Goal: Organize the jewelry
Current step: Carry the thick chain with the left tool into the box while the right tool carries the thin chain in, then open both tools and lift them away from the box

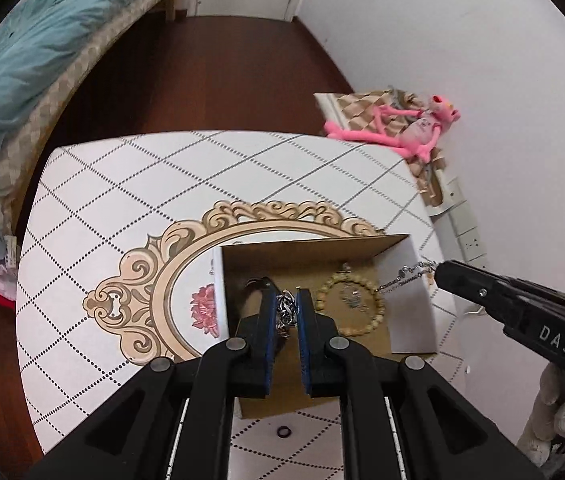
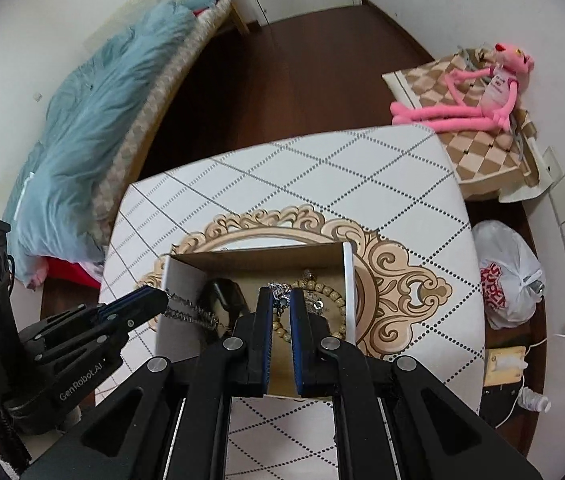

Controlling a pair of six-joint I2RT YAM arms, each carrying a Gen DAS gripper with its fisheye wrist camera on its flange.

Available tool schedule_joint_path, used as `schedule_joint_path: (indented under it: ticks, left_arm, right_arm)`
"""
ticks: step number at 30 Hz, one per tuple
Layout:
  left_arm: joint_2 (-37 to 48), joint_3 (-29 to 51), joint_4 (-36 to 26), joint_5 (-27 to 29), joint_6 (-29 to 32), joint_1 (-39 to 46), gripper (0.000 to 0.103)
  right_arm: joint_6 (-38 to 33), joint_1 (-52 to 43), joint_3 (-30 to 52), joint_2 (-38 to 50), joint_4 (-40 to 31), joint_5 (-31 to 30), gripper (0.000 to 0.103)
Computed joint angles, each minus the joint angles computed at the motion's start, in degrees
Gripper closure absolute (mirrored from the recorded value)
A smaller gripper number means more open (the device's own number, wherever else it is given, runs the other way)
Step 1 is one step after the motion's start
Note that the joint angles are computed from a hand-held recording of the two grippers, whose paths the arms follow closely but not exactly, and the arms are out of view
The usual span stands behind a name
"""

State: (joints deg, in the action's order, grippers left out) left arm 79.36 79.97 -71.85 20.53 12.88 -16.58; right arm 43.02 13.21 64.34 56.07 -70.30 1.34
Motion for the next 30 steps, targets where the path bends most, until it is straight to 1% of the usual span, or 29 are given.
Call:
schedule_joint_path:
  ticks: [2,4,7,8,9,10,11,12,13,14,16,17,18,19,20,21,22,26,28,30]
  left_arm:
    - [0.76,0.31,0.26,-2.10,-1.56,-0.53,0.094]
    - [1.16,0.71,0.45,-3.71,-2.82,-0.75,0.092]
    - [1.30,1.30,0.81,-5.59,-3.49,-1.11,0.089]
    - [1.23,1.42,0.94,-6.71,-3.82,-1.41,0.079]
    - [1.07,1.42,1.30,-7.71,-4.05,-1.66,0.058]
    - [0.95,1.39,1.72,-8.54,-4.25,-1.76,0.045]
    - [0.33,1.09,2.33,-9.40,-4.58,-1.56,0.028]
    - [0.20,1.10,2.62,-9.56,-4.68,-1.33,0.027]
    - [-0.08,1.03,2.92,-9.96,-4.68,-1.00,0.027]
    - [-0.50,0.82,3.16,-11.03,-4.59,-0.81,0.027]
    - [-1.06,0.29,3.77,-12.77,-4.37,-0.81,0.023]
    - [-2.11,-0.69,4.62,-14.03,-4.01,-0.74,0.013]
    - [-2.81,-1.36,5.17,-14.80,-3.83,-0.78,0.002]
    - [-3.85,-2.42,5.95,-15.64,-3.78,-0.79,0.000]
    - [-5.10,-3.68,6.87,-16.36,-3.58,-0.67,0.000]
    - [-6.26,-4.87,7.54,-17.22,-3.49,-0.68,0.000]
    - [-6.93,-5.69,7.93,-17.77,-3.65,-0.76,0.000]
    - [-9.96,-8.83,8.45,-18.56,-3.41,-0.33,0.000]
    - [-10.97,-9.79,8.20,-18.64,-3.71,-0.54,0.000]
    - [-11.94,-10.90,7.93,-18.53,-3.74,-0.47,0.000]
  right_arm:
    - [-1.12,-0.69,-0.79,0.88,0.62,-1.13,0.094]
    - [-2.21,-1.60,-1.32,1.68,1.00,-2.36,0.094]
    - [-3.73,-2.93,-1.19,3.85,0.58,-3.75,0.093]
    - [-4.14,-3.25,-1.09,4.62,0.27,-4.23,0.093]
    - [-4.44,-3.08,-0.87,5.20,-0.13,-4.19,0.092]
    - [-4.64,-2.94,-0.66,5.72,-0.57,-4.29,0.089]
    - [-4.74,-2.97,-0.70,5.75,-0.65,-4.36,0.076]
    - [-4.69,-2.82,-0.65,5.65,-0.95,-4.31,0.061]
    - [-4.41,-2.42,-0.44,5.43,-1.51,-3.78,0.055]
    - [-4.14,-1.94,-0.18,5.12,-2.04,-2.94,0.050]
    - [-3.29,-0.29,0.46,4.85,-3.43,-0.52,0.050]
    - [-2.53,1.10,0.83,4.87,-4.43,1.44,0.048]
    - [-1.86,2.28,1.28,5.04,-5.31,3.05,0.037]
    - [-1.03,3.65,1.57,5.11,-6.19,4.82,0.030]
    - [0.41,5.43,1.80,5.18,-7.20,6.99,0.014]
    - [2.24,7.72,1.94,5.29,-8.33,9.31,0.008]
    - [4.11,9.96,1.99,5.55,-9.40,11.34,0.008]
    - [9.63,14.81,0.30,5.55,-11.14,14.09,0.008]
    - [11.98,16.79,-0.79,5.53,-11.68,15.45,0.003]
    - [13.98,18.46,-1.58,5.39,-12.04,16.59,0.002]
